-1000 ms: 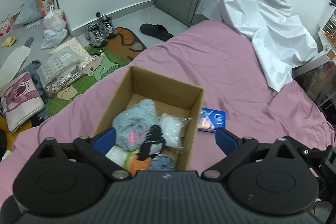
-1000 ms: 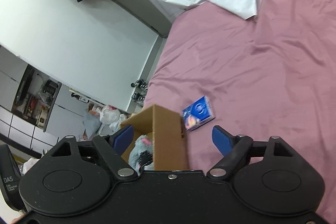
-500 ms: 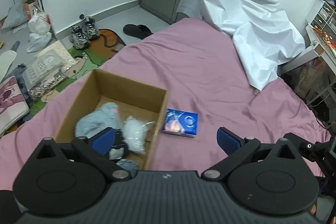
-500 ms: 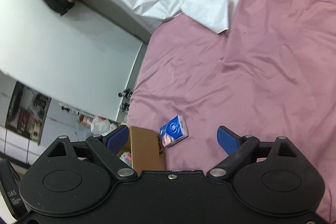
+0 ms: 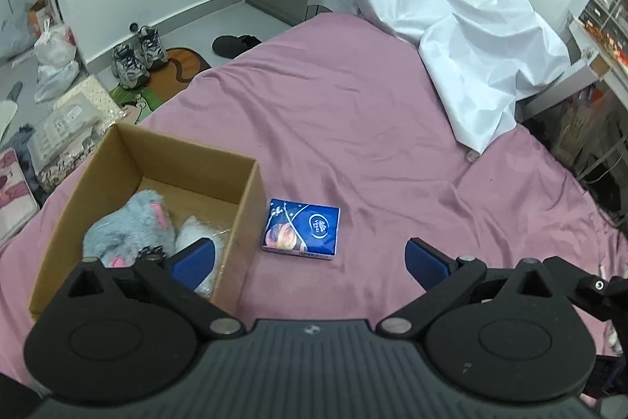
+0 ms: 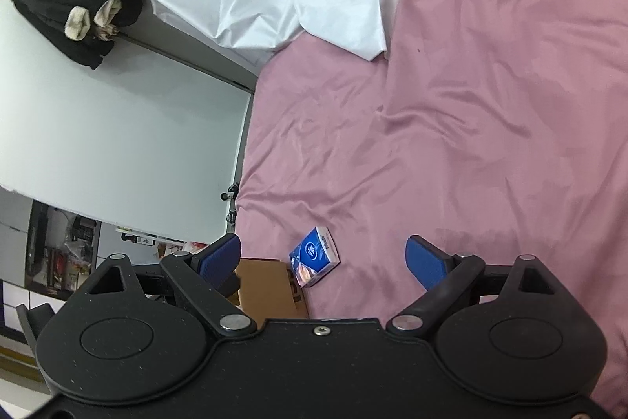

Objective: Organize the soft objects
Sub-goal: 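Move the left gripper toward the blue tissue pack on the bed, then close the left gripper on the blue tissue pack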

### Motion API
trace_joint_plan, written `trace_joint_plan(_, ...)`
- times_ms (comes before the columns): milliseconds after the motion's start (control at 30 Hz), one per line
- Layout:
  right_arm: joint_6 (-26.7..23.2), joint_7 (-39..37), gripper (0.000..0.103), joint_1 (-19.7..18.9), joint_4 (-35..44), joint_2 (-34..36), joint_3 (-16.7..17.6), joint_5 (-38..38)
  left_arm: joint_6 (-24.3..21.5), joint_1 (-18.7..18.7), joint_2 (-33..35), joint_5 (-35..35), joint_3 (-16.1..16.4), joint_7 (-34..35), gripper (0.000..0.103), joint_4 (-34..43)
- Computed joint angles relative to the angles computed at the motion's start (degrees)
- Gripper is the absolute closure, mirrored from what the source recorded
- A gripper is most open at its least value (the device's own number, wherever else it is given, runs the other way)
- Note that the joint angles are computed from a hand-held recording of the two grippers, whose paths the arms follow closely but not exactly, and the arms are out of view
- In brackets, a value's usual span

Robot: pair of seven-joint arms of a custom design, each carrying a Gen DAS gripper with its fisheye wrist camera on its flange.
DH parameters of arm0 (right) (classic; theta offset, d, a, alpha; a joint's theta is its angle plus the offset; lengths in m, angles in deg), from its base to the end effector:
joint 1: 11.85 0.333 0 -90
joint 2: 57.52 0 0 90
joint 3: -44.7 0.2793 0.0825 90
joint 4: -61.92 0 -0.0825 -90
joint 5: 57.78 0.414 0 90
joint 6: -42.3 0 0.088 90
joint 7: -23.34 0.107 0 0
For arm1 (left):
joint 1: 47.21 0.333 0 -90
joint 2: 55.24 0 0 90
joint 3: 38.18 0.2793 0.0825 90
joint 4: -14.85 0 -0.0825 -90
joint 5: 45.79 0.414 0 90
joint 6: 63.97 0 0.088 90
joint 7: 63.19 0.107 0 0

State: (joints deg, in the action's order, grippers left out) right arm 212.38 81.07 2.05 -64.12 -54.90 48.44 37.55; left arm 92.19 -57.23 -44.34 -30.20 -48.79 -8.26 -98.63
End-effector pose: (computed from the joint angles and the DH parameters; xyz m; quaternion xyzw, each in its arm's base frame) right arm 0.5544 0.1050 0.3336 -0.3731 0.8136 0.0431 0.4439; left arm 0.6083 -0.2356 0.3826 -0.6941 0.6618 -0.2414 0.1485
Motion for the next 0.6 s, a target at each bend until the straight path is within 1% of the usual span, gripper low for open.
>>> trace_joint_plan(167, -0.90, 2.40, 0.017, -0.37, 0.63, 1.56, -0.03, 0.27, 0.95, -0.83, 3.84, 0.70, -0.06, 0.43, 0.003, 2.66)
trace_joint_plan(233, -1.32, 3.38, 0.019, -0.58, 1.15, 2.54, 0.06, 0.30, 1.66, -1.63, 5.40, 2.66, 0.56, -0.31, 0.006, 3.73)
trace_joint_plan(267, -1.56, 3.97, 0.020, -0.69, 1.34, 2.99, 0.13, 0.22, 1.62, -1.93, 6.08, 3.44, 0.78, -0.46, 0.010, 4.33)
trace_joint_plan(333, -2.33, 5.39, 0.026, -0.95, 2.06, 4.21, 0.28, -0.18, 1.08, -2.29, 7.92, 4.21, 0.85, -0.12, 0.013, 5.98)
trace_joint_plan(433, -3.19, 7.14, 0.031, -1.48, 3.14, 5.78, 0.59, -0.27, -0.41, -2.74, 10.47, 4.73, 0.86, 0.74, 0.018, 8.47)
trace_joint_plan(600, -2.59, 8.59, 0.031, -1.94, 4.60, 7.73, 1.19, -0.92, -2.57, -4.94, 14.33, 7.99, 2.47, -0.52, 0.030, 12.16)
